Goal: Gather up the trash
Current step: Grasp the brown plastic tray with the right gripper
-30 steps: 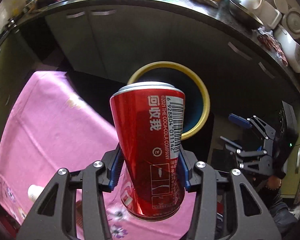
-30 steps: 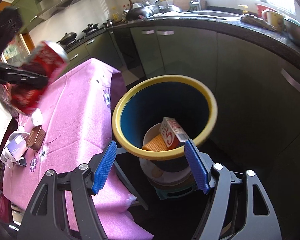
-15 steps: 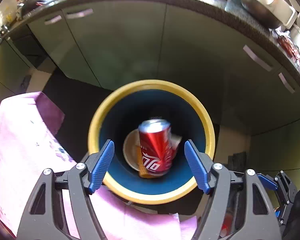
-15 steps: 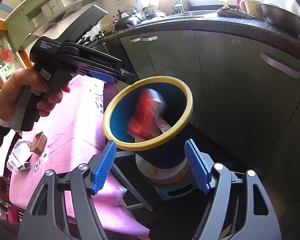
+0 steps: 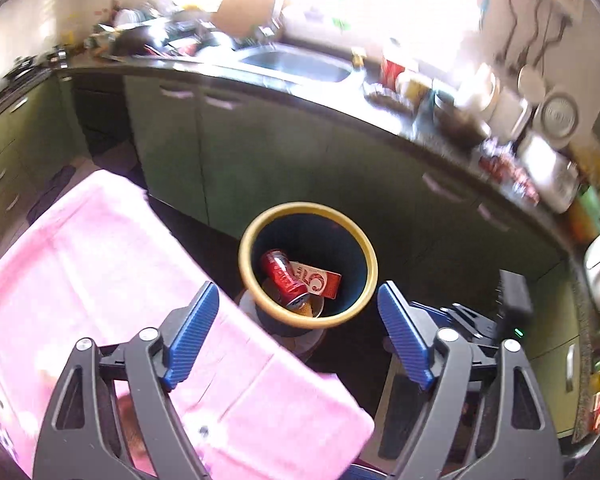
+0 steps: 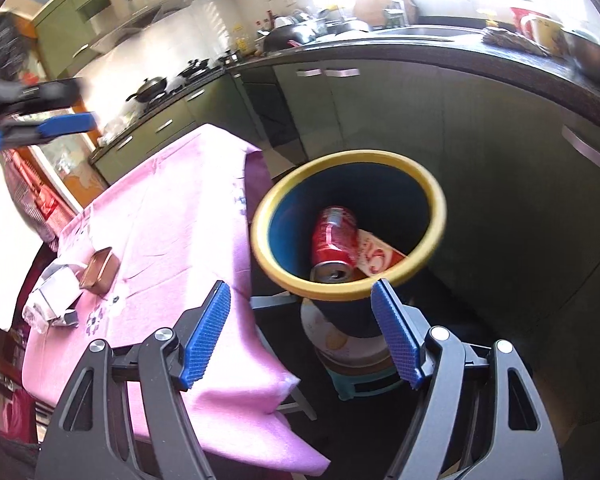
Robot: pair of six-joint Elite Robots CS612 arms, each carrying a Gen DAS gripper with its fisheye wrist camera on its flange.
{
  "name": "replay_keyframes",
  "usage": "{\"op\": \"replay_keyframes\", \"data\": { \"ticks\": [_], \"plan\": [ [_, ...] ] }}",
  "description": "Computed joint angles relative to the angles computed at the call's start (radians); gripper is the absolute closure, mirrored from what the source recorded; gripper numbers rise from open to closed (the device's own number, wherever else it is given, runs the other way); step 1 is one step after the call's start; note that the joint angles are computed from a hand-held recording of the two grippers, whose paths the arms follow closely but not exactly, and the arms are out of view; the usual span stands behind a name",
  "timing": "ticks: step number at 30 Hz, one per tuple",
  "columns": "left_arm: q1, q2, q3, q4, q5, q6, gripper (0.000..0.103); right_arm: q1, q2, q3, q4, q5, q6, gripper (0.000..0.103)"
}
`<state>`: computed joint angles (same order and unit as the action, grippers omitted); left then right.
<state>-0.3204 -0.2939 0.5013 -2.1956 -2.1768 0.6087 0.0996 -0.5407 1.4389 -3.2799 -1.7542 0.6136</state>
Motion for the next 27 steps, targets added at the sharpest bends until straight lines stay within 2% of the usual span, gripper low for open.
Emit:
{"op": "replay_keyframes", "data": {
  "ticks": [3,7,10,13,17,22,27],
  "plan": [
    [0.047,-0.041,0.107,-0.166,-0.037,-0.079,0.02,0.015,0.016,-0.05,0.018,0.021,-0.041,0.028],
    [0.106,-0.094,0.259,-0.426,-0.019,-0.213,0.017,0.039,0.052,-0.148,0.059,0.073,-0.155,0.028],
    [0.142,-0.114,0.325,-0.523,-0.019,-0.275,0.017,0.055,0.089,-0.239,0.112,0.132,-0.247,0.027],
    [0.174,-0.118,0.361,-0.607,-0.007,-0.356,0.016,0.079,0.135,-0.353,0.205,0.154,-0.286,0.027],
    [0.207,-0.117,0.381,-0.653,0.002,-0.427,0.015,0.106,0.213,-0.521,0.305,0.182,-0.296,0.026],
    [0.231,-0.099,0.354,-0.642,0.007,-0.46,0.015,0.144,0.331,-0.767,0.48,0.106,-0.289,0.022],
    [0.238,-0.093,0.353,-0.648,0.013,-0.458,0.015,0.157,0.431,-0.972,0.633,0.074,-0.255,0.022]
  ]
}}
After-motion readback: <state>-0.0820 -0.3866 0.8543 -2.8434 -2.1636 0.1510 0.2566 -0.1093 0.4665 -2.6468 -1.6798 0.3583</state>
